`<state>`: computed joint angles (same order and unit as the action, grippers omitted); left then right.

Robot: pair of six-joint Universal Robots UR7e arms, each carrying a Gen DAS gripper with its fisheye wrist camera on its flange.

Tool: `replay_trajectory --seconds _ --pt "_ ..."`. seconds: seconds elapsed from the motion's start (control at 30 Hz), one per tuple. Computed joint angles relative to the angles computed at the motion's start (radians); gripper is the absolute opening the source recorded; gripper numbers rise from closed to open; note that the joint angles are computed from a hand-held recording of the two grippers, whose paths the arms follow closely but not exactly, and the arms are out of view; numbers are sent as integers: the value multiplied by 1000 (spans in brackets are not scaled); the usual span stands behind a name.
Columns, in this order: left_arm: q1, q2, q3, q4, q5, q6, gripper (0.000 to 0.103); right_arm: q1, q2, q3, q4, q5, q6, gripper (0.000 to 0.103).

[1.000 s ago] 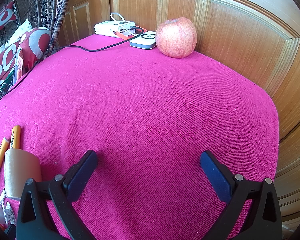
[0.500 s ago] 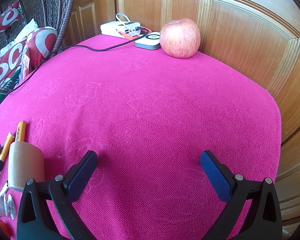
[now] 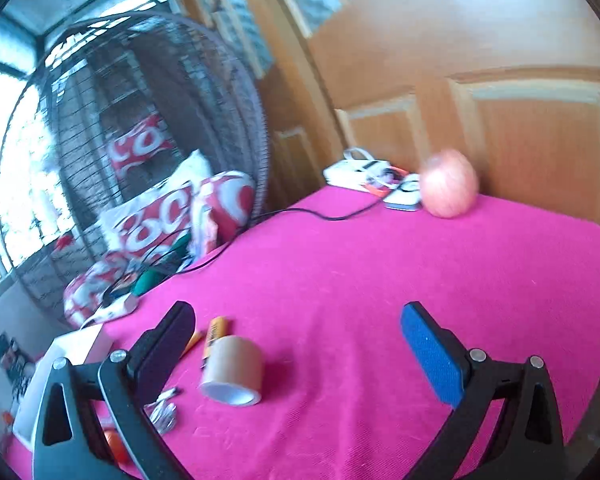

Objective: Organize rigid objects
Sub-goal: 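Grasp the white pill bottle with the left tool while the right tool grasps the red cylinder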

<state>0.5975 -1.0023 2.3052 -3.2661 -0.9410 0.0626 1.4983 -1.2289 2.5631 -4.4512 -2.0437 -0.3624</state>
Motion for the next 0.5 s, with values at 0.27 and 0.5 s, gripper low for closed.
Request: replay_trajectory --seconds 0.27,0.5 --pt "-22 31 67 175 -41 9 103 66 -35 8 335 71 -85 103" --pt "-2 56 54 202 -69 12 97 169 -16 6 687 141 -183 103"
